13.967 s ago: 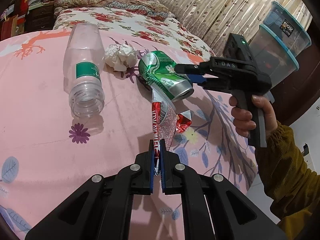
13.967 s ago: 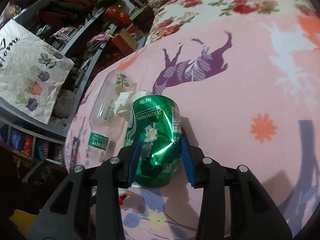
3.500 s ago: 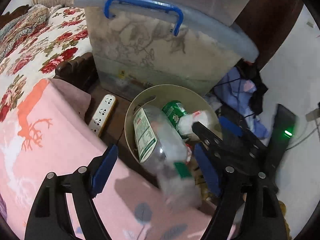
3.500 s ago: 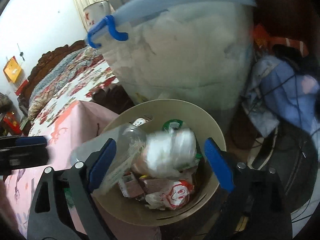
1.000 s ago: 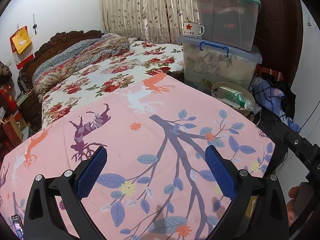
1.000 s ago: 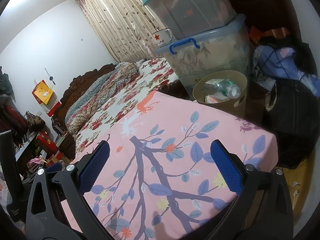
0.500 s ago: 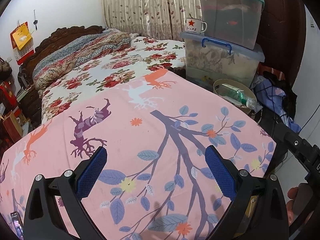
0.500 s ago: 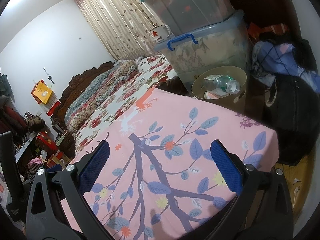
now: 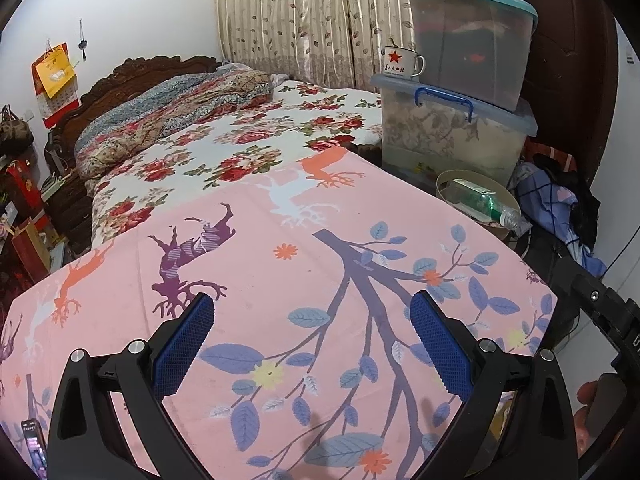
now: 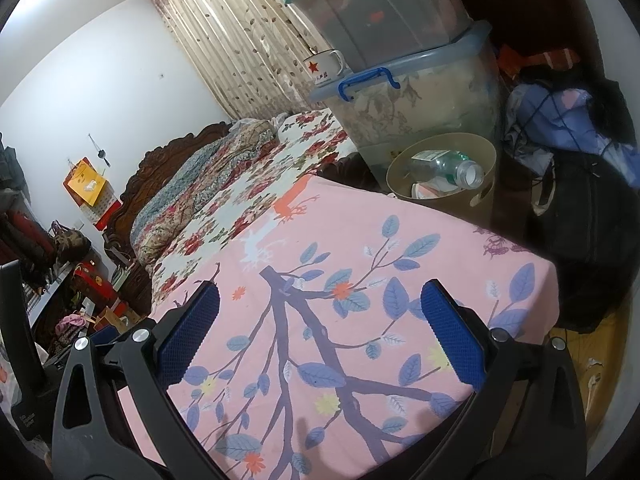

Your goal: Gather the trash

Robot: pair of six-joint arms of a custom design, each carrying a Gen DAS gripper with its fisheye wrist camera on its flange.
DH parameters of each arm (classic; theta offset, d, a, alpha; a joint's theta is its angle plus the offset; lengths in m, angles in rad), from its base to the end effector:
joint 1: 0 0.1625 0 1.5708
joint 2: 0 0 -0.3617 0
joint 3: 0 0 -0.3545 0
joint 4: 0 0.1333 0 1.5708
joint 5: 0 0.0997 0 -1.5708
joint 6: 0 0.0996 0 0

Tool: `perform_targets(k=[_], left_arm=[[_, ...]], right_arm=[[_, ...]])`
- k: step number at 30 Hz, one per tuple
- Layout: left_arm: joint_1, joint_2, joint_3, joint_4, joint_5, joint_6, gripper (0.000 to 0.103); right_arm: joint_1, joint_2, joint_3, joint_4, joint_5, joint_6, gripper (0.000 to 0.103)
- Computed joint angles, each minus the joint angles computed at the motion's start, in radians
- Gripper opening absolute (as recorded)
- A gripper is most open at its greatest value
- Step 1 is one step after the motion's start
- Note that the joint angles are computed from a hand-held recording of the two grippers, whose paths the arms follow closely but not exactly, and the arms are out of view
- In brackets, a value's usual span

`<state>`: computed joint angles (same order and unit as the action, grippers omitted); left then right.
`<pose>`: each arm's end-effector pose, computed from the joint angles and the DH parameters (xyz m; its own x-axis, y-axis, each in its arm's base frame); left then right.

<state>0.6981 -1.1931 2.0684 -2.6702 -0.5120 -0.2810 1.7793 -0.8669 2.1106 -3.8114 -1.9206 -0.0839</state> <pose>-0.2175 -0.4698 0.2011 -0.6523 0.0672 -0.7550 0.5891 0.6717 -0.4492 0.1965 -0.4498 0.1355 -0.9658 0.0423 0.2558 -0.1940 0.5366 -0.8212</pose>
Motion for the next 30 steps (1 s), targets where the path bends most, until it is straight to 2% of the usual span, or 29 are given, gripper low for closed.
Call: perform_targets(k=[16, 21, 27, 30], left_arm=[[-0.012, -0.004, 0.013, -0.014, 0.066, 0.002, 0.095], [-0.012, -0.010, 0.018, -0.028, 0.057, 0.006, 0.095], [-0.028, 0.001, 0.031, -0.048, 0.089, 0.022, 0.095], [-0.028, 0.000, 0.034, -0.054, 0.082, 0.027, 0.095]], right_arm=[[0.010, 0.006, -0.011, 0.008, -0.003, -0.012, 0.100], [0.012, 0.008, -0.013, 0.005, -0.005, -0.013, 0.100], [0.015, 0.009, -0.012, 0.003, -0.012, -0.009, 0.100], [0.017, 0.010, -0.012, 0.003, -0.014, -0.007, 0.100]])
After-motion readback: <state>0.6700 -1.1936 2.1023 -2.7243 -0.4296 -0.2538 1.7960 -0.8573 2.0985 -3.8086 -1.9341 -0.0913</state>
